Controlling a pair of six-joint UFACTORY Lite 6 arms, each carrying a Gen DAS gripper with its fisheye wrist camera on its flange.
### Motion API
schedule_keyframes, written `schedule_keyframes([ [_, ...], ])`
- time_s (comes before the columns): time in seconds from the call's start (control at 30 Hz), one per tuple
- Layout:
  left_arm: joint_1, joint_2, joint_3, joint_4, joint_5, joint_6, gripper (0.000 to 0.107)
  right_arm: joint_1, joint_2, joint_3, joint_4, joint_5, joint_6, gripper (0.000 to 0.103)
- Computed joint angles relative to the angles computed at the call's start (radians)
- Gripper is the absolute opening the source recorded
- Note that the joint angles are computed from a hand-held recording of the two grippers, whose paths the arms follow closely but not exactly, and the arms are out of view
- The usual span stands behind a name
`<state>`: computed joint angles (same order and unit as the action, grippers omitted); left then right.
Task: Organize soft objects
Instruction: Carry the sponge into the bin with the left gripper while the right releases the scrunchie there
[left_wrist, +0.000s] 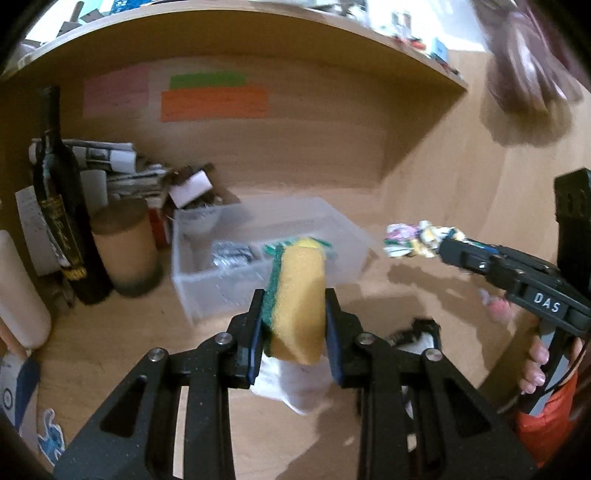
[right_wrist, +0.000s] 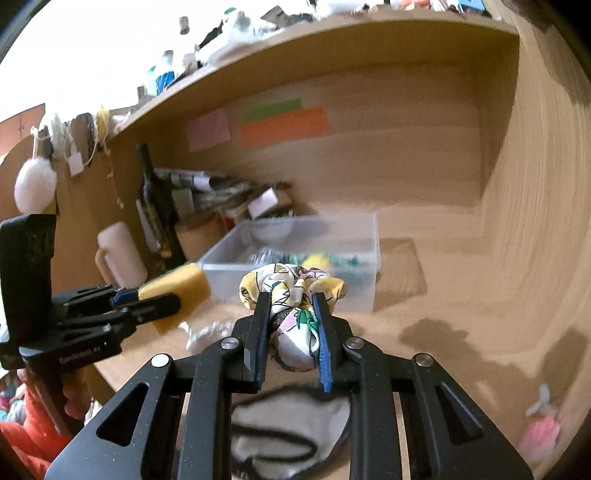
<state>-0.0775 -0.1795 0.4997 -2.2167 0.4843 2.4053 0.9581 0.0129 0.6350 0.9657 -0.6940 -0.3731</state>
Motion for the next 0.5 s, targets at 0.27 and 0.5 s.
schedule_keyframes([
  [0.27, 0.054, 0.209, 0.221, 0.000, -0.006, -0.020, 0.029, -0.115, 0.032, 0.138, -0.032, 0.059, -0.103, 0.020],
  [0.5, 0.044, 0.425, 0.461, 0.028, -0.087, -0.066, 0.029, -0.225, 0.174, 0.330, -0.041, 0.155, -0.195, 0.020],
])
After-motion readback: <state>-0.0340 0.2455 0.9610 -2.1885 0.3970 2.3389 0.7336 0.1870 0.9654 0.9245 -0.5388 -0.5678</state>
